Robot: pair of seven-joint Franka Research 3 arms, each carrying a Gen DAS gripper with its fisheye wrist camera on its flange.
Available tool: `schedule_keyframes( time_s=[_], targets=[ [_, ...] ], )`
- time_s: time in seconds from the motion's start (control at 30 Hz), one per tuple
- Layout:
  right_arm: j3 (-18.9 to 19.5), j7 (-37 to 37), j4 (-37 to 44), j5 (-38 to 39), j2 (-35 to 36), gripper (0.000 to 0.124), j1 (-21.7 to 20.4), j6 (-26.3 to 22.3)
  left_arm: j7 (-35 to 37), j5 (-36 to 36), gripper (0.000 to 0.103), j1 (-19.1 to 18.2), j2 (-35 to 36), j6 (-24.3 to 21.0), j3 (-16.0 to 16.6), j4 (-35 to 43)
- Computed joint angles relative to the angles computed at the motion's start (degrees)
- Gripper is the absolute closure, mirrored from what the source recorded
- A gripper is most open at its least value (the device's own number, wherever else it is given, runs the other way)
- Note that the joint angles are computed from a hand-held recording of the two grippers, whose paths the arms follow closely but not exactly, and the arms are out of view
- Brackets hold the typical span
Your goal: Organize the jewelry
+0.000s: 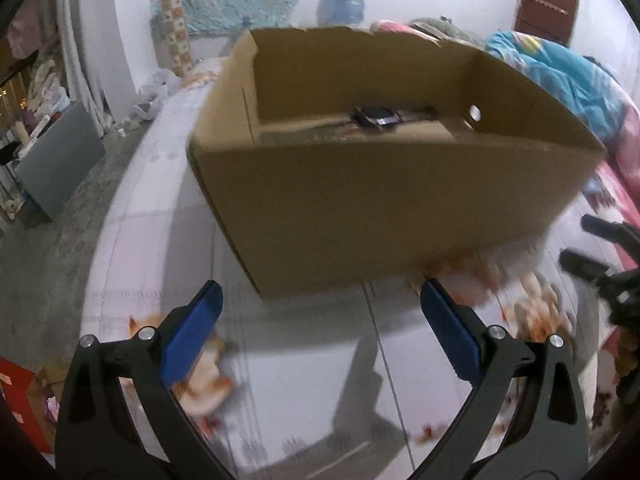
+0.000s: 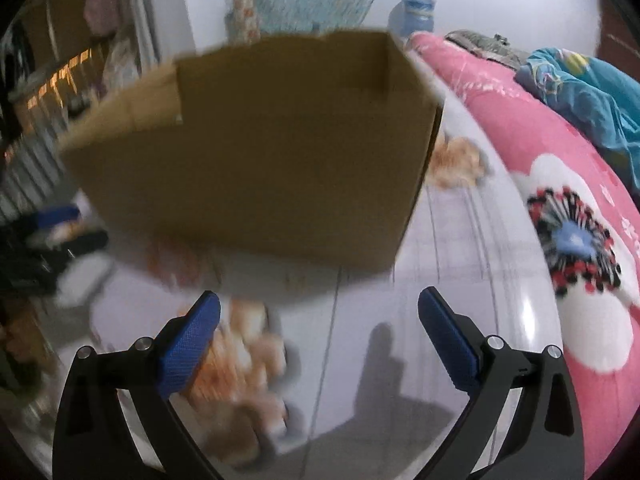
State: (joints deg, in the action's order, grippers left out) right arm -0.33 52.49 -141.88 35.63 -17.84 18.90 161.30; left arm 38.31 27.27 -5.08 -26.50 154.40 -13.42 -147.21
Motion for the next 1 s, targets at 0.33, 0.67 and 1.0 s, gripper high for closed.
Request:
schedule_keyframes(
  time_s=[0.33, 0.67, 1.0],
  targets=[
    [-3.19, -10.06, 4.48, 19.06, 2.98, 0.027, 2.21, -4.13, 1.22, 4.92, 0.008, 0.66, -0.49, 5.7, -0.46, -0.65],
    [-2.31, -14.29, 1.54, 23.05, 1.3, 0.028, -0.34, -10.96, 26.95, -2.59, 0.046, -10.31, 8.02, 3.94, 2.01, 5.15],
    [-2.5, -20.29, 1.28, 29.68, 1.77, 0.028, -1.66, -13.8, 42.07, -14.59, 0.072, -11.58, 15.94, -4.2, 1.92, 14.3]
  ],
)
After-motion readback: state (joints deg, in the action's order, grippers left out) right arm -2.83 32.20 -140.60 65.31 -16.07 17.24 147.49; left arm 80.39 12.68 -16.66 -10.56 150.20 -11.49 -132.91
